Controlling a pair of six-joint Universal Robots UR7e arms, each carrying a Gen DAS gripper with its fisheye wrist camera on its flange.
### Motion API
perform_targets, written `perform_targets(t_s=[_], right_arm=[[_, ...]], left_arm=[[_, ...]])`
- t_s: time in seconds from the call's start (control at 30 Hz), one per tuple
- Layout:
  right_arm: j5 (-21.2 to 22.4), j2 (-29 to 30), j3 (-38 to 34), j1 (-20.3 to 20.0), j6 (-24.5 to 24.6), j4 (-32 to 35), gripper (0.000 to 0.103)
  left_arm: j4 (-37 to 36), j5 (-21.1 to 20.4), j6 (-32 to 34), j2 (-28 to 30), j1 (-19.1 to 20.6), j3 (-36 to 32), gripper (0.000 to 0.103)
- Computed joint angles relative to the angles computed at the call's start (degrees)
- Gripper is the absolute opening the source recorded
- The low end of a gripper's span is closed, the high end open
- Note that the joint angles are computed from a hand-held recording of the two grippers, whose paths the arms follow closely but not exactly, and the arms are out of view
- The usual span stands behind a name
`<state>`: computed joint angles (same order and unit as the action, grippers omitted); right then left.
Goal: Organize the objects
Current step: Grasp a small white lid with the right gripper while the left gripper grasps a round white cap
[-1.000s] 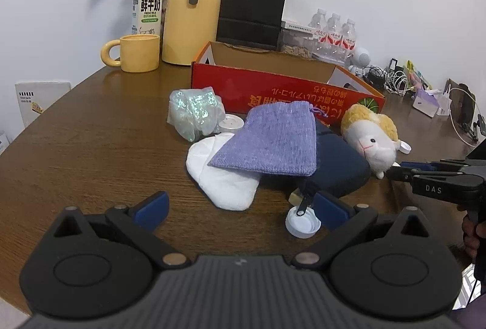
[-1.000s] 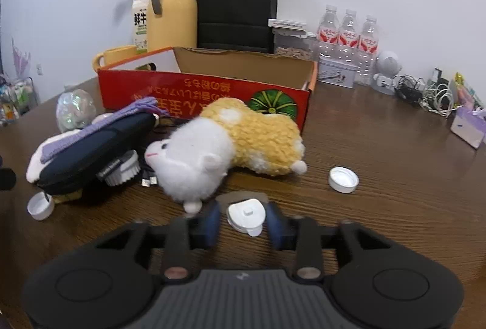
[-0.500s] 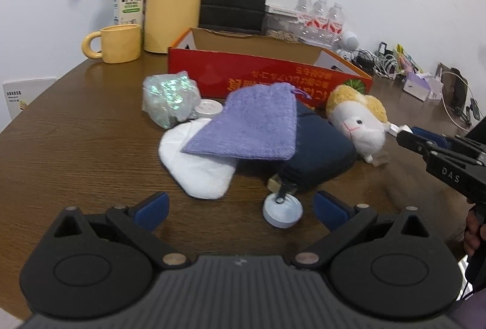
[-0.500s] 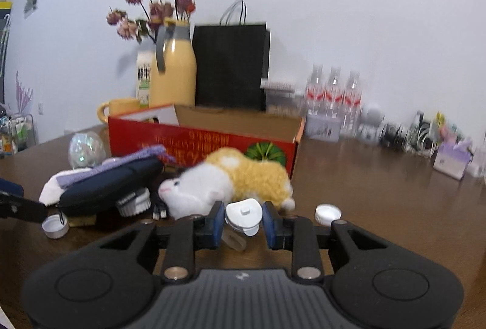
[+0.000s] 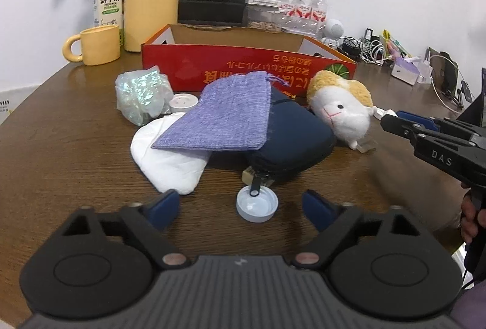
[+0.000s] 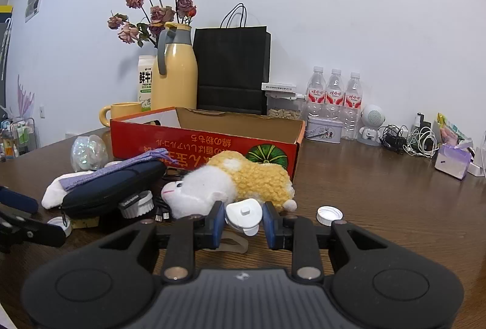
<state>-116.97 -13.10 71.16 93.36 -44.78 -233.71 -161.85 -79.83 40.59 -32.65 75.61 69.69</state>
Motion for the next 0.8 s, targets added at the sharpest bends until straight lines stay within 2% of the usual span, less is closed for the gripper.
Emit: perform_targets(t_s=[0.07, 0.1, 0.2, 0.27, 0.33, 0.8], right_arm=[[0.0, 0.0, 0.1, 0.0, 0.1, 0.0, 0.026], [0.0, -0.1, 0.1, 0.0, 0.1, 0.0, 0.026], [0.0, -0.1, 0.1, 0.0, 0.0, 0.1, 0.026], [0.0, -0.1, 0.2, 0.0, 0.0, 0.1, 0.026], [0.0, -0.1, 0.1, 0.0, 0.1, 0.2, 0.026], [-0.4, 0.1, -0.3, 0.1, -0.1, 0.5, 0.026]], left_arm=[[-0.3, -0.2, 1.0, 0.0, -0.1, 0.3, 0.070], [-0.5, -0.2, 1.6, 0.1, -0.2, 0.4, 0.068], [-2.2, 0.2, 3.8, 0.4, -0.5, 1.0, 0.054], [-3.2, 0.4, 5.0, 0.5, -0.6, 1.3, 0.039], [-3.4, 0.2, 5.2, 0.4, -0.6, 1.6, 0.030], [-5.8, 0.0, 3.8, -0.8, 0.1, 3.0, 0.030]])
